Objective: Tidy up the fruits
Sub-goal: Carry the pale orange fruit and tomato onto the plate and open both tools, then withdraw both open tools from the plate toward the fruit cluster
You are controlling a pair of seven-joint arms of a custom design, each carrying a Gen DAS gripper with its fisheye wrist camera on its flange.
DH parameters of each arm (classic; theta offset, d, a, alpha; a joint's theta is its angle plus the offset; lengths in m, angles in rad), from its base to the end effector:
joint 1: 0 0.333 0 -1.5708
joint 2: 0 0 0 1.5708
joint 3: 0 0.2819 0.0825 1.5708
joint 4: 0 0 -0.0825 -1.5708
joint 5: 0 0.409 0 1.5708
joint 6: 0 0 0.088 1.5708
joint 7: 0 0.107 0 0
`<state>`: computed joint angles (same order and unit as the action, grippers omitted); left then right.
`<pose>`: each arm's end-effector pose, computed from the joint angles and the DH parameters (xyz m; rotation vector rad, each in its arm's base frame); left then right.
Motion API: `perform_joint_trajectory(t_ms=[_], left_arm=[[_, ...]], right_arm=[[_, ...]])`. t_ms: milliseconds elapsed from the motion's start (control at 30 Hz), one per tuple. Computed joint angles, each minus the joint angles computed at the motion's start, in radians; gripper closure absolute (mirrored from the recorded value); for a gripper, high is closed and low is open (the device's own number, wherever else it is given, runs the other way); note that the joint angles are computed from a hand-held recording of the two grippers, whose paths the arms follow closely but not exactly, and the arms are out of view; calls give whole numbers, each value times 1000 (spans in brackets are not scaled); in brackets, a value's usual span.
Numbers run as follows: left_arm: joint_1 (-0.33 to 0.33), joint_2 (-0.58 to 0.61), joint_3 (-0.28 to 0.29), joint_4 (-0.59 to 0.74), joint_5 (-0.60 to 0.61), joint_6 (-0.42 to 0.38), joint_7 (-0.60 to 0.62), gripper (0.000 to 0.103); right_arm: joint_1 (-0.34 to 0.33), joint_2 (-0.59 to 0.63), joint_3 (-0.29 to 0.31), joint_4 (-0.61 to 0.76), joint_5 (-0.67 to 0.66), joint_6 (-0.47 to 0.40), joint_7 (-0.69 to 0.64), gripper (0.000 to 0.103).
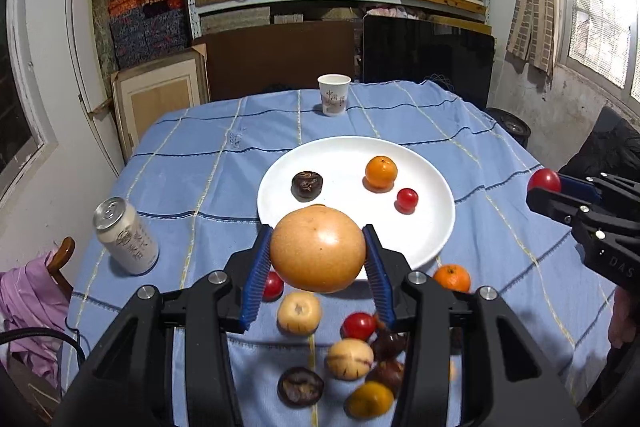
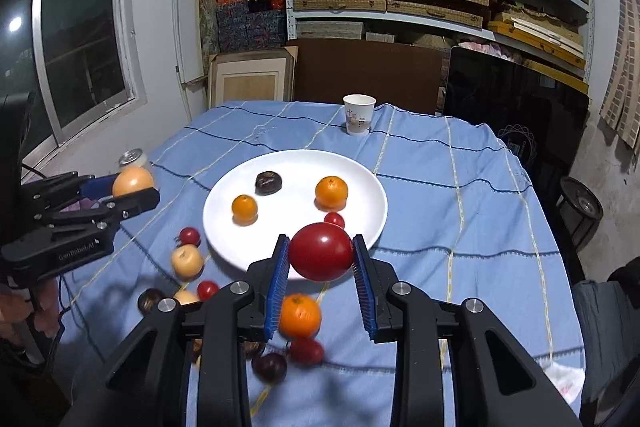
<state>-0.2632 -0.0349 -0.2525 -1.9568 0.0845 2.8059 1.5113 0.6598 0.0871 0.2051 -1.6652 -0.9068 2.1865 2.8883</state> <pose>0.5397 -0.3127 0.5537 -1.2376 2.1516 -0.9857 0.4476 0.4736 0.5683 -1.6132 1.7420 -0.8437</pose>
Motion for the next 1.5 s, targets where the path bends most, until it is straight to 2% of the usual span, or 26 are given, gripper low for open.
perform_joint_trajectory(t_ms=[133, 333, 567, 733, 800, 833, 867, 1000, 1133, 1300, 1400, 1500], left_arm=[[-18, 132, 3, 146, 15, -60, -4, 59], [-90, 323, 45, 357, 92, -138, -29, 59], [-148, 507, 83, 582, 95, -230, -7, 59], [-171, 618, 93, 716, 87, -298, 21, 59], [-189, 638, 113, 739, 101, -290, 7, 52], [-190, 641, 113, 745, 98, -292, 9, 40], [-189, 639, 113, 741, 94, -286, 8, 36], [-171, 562, 103, 643, 77, -235, 17, 36], [-129, 402, 81, 435, 36, -135, 36, 28], [-68, 159, 49, 129, -21, -20, 102, 24], [-39, 32, 24, -28, -114, 11, 190, 20], [-27, -73, 14, -168, -146, 21, 216, 19]], right_arm=[[-14, 68, -25, 77, 22, 0, -64, 71], [-35, 157, -76, 156, 84, 25, -130, 71], [-49, 280, -126, 260, 160, 85, -208, 71], [-44, 361, -159, 338, 208, 88, -253, 71], [-50, 380, -166, 349, 234, 113, -269, 70], [-53, 383, -168, 344, 245, 134, -277, 61], [-47, 382, -175, 340, 241, 140, -275, 57], [-36, 335, -185, 282, 229, 165, -247, 57], [-21, 218, -170, 149, 179, 177, -190, 57], [-28, 56, -101, -39, 134, 188, -103, 56], [-26, 0, -48, -110, 132, 167, -73, 56], [-13, -23, -5, -155, 142, 168, -41, 56]])
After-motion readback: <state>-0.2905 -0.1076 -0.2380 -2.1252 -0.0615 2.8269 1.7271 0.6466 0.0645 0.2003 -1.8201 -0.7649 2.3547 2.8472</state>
